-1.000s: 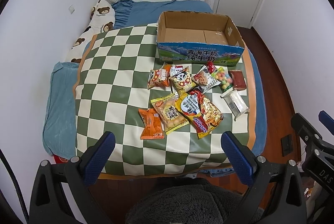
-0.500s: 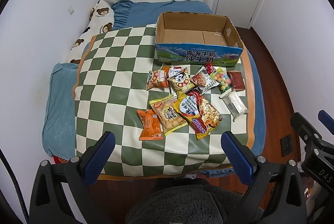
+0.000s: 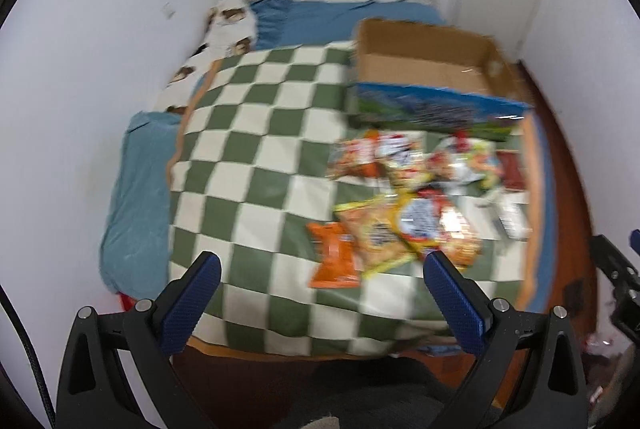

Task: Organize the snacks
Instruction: 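Grasp the orange packet with the left tool while the right tool grasps the Cheese Buldak noodle pack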

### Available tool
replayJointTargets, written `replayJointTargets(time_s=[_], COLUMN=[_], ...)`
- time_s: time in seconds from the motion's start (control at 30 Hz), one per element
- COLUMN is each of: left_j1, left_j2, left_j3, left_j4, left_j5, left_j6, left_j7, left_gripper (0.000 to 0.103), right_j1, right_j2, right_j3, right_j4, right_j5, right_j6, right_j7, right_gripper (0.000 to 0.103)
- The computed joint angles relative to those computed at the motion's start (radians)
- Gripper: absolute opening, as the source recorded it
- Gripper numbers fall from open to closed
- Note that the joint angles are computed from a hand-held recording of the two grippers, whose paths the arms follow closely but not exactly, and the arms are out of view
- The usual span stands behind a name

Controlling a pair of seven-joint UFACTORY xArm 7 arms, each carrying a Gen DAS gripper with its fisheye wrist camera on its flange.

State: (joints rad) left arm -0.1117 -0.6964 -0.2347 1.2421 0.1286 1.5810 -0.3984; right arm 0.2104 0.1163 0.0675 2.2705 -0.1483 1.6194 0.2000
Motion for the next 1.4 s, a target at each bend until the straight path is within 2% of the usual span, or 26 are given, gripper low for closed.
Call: replayJointTargets(time_s=[0.17,0.27,0.37,0.47,0.6,0.67,0.7,0.8,0.87,0.97,1.07,1.2,1.23,1.33,1.4], left_j1=[0.013,0.003,-0.005,-0.003,0.002,-0.002,-0.004,-0.007,0.009,0.046,0.063,0.079,0.079,0.074,0.08], left_j2=[0.043,0.086,0.139,0.17,0.231,0.24,0.237,0.242,0.23,0.22,0.262,0.317,0.308,0.254,0.214], left_j3=[0.058,0.083,0.115,0.148,0.145,0.143,0.139,0.133,0.151,0.194,0.225,0.204,0.205,0.218,0.229], left_j4=[-0.144,-0.21,-0.29,-0.389,-0.431,-0.446,-0.455,-0.484,-0.496,-0.513,-0.501,-0.505,-0.517,-0.551,-0.57], left_j5=[0.006,-0.021,-0.073,-0.124,-0.136,-0.131,-0.118,-0.07,-0.049,-0.046,-0.101,-0.101,-0.105,-0.131,-0.136], left_j6=[-0.043,-0.069,-0.112,-0.199,-0.287,-0.322,-0.34,-0.389,-0.397,-0.413,-0.398,-0.432,-0.45,-0.472,-0.465], left_j7=[0.027,0.045,0.058,0.061,0.036,0.04,0.044,0.072,0.095,0.125,0.165,0.136,0.135,0.171,0.201], left_gripper=[0.103,0.103,0.103,0.102,0.096,0.087,0.084,0.073,0.073,0.075,0.075,0.074,0.065,0.05,0.046], right_j1=[0.003,0.031,0.061,0.094,0.132,0.131,0.131,0.114,0.087,0.049,0.052,0.089,0.102,0.123,0.129], right_j2=[0.071,0.153,0.265,0.361,0.404,0.379,0.366,0.355,0.327,0.278,0.251,0.268,0.274,0.215,0.168], right_j3=[0.014,0.02,0.017,0.007,-0.011,-0.016,-0.019,-0.032,-0.026,-0.004,0.007,0.013,0.014,0.021,0.032], right_j4=[-0.159,-0.209,-0.194,-0.169,-0.209,-0.27,-0.293,-0.304,-0.351,-0.455,-0.542,-0.586,-0.593,-0.71,-0.781], right_j5=[0.042,0.018,0.0,-0.015,-0.057,-0.045,-0.042,0.012,0.079,0.162,0.145,0.072,0.053,0.02,0.024], right_j6=[-0.099,-0.143,-0.145,-0.136,-0.155,-0.189,-0.201,-0.138,-0.122,-0.157,-0.225,-0.267,-0.278,-0.359,-0.389], right_j7=[-0.079,-0.155,-0.206,-0.238,-0.271,-0.233,-0.205,-0.041,0.065,0.13,0.146,0.18,0.197,0.236,0.261], right_gripper=[0.103,0.103,0.103,0.103,0.098,0.09,0.09,0.086,0.085,0.086,0.091,0.093,0.091,0.087,0.087])
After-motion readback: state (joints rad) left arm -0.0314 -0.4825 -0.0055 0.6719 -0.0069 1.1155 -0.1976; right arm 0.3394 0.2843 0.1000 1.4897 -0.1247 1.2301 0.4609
